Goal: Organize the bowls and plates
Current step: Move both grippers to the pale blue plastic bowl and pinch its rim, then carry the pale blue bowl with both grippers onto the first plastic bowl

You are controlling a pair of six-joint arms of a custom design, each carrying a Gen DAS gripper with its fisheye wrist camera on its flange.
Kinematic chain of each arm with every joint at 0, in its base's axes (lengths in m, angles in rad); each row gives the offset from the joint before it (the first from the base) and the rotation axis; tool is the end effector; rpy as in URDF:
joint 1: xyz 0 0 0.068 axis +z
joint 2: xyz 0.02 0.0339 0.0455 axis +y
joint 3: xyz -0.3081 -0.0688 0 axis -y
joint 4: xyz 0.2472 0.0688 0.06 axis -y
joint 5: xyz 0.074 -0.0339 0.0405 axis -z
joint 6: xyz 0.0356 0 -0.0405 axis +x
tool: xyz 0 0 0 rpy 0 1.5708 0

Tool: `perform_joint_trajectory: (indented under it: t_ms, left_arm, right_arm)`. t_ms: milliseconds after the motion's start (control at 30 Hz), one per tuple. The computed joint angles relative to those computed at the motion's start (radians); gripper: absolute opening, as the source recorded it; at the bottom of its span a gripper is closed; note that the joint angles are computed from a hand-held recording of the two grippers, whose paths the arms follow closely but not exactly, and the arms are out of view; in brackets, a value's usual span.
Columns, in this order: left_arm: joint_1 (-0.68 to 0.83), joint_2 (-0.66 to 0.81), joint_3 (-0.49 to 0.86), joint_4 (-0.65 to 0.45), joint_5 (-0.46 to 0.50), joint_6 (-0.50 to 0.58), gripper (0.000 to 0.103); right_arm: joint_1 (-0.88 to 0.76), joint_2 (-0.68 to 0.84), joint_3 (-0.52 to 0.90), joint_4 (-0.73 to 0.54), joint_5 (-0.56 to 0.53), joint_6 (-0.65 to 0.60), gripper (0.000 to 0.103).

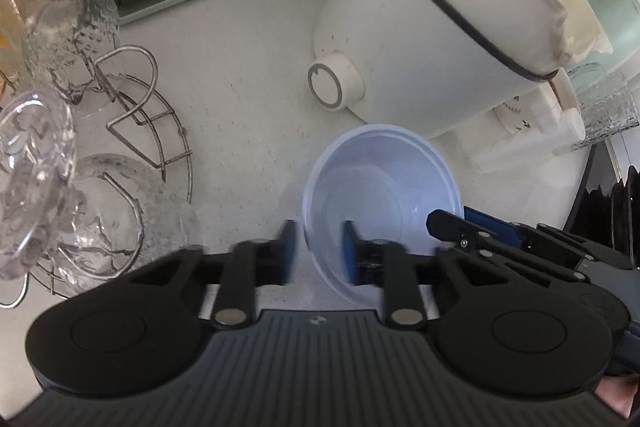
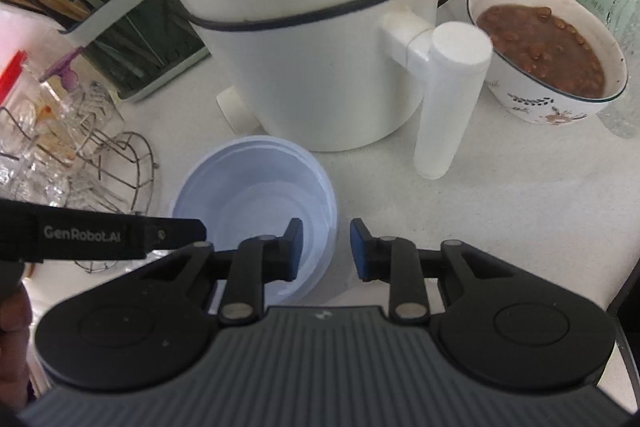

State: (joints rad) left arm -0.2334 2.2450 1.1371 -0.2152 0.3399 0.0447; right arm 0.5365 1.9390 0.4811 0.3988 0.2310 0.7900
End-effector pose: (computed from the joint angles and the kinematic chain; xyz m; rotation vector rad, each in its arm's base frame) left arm 0.3891 -0.1047 0.0555 0.4604 2.8458 -0.5262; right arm 0.2376 0.1318 0.0673 0.4060 2.5634 0.1806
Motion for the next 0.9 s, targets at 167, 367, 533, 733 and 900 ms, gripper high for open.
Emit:
perform_joint_trajectory:
  t_ms: [167, 367, 533, 733, 900]
  left_arm:
    - [0.002, -0.005, -0.023, 0.037, -0.018, -0.002, 0.01]
    - [0.004, -0.022, -0.04, 0.036, -0.009, 0.019, 0.011]
    - [0.002, -0.078, -0.086, 0.061, -0.015, 0.026, 0.011]
    - [0.018, -0.169, -0.151, 0.085, 0.009, 0.019, 0.01]
    - [0.029, -0.256, -0.21, 0.099, 0.036, -0.005, 0.01]
  right_arm:
    - [0.012, 0.025, 0.039, -0.045, 0.004, -0.018, 0.014]
    - [0.01, 0.004, 0.026, -0.047, 0.008, -0.002, 0.012]
    - [0.023, -0.038, 0.006, -0.048, 0.028, 0.01, 0.012]
    - [0.077, -0.139, -0.032, -0.073, 0.088, 0.039, 0.012]
    - [0.143, -0.244, -0.044, -0.153, 0.169, 0.065, 0.012]
